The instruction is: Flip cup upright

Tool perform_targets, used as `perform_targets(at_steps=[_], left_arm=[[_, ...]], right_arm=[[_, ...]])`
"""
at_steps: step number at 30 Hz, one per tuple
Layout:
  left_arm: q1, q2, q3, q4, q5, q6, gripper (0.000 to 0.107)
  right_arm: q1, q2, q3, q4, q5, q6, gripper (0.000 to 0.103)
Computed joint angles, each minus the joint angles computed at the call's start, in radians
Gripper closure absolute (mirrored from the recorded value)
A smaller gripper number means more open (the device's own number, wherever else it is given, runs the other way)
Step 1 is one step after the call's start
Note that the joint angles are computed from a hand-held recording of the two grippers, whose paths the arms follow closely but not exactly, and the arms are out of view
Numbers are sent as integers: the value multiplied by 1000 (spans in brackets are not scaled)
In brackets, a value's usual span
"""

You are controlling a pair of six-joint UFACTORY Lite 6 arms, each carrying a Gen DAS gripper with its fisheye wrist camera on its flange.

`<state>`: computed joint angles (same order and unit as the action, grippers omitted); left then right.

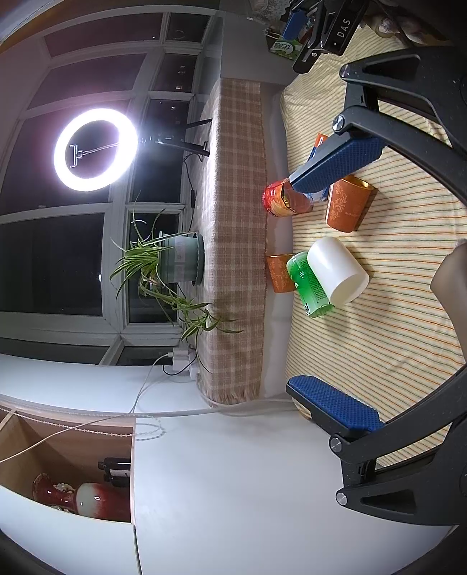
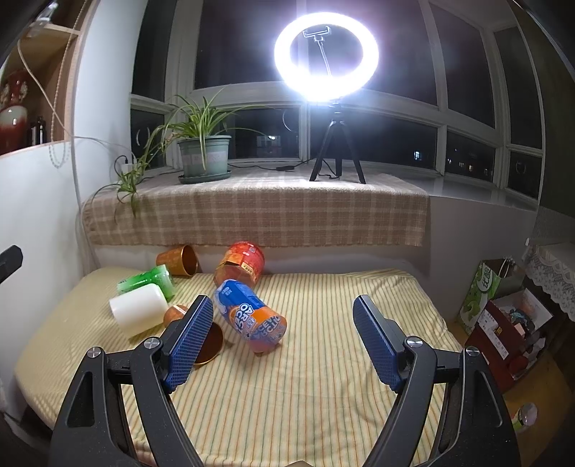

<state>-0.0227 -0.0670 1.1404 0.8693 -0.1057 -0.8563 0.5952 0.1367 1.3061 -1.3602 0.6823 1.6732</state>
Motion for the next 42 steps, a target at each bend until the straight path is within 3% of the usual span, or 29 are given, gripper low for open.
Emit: perform_targets(at_steps=[14,26,42], left_arm=[[4,3,-1,33,-8,-30,4],[-7,2,-11,-98,-7,107,4],[-10,4,-3,-58,0,65,4]], right_arm=[[4,7,-5,-17,6,23,23],[-5,14,-11,-13,-11,25,23],[-6,25,-5,-17,-10,28,23]])
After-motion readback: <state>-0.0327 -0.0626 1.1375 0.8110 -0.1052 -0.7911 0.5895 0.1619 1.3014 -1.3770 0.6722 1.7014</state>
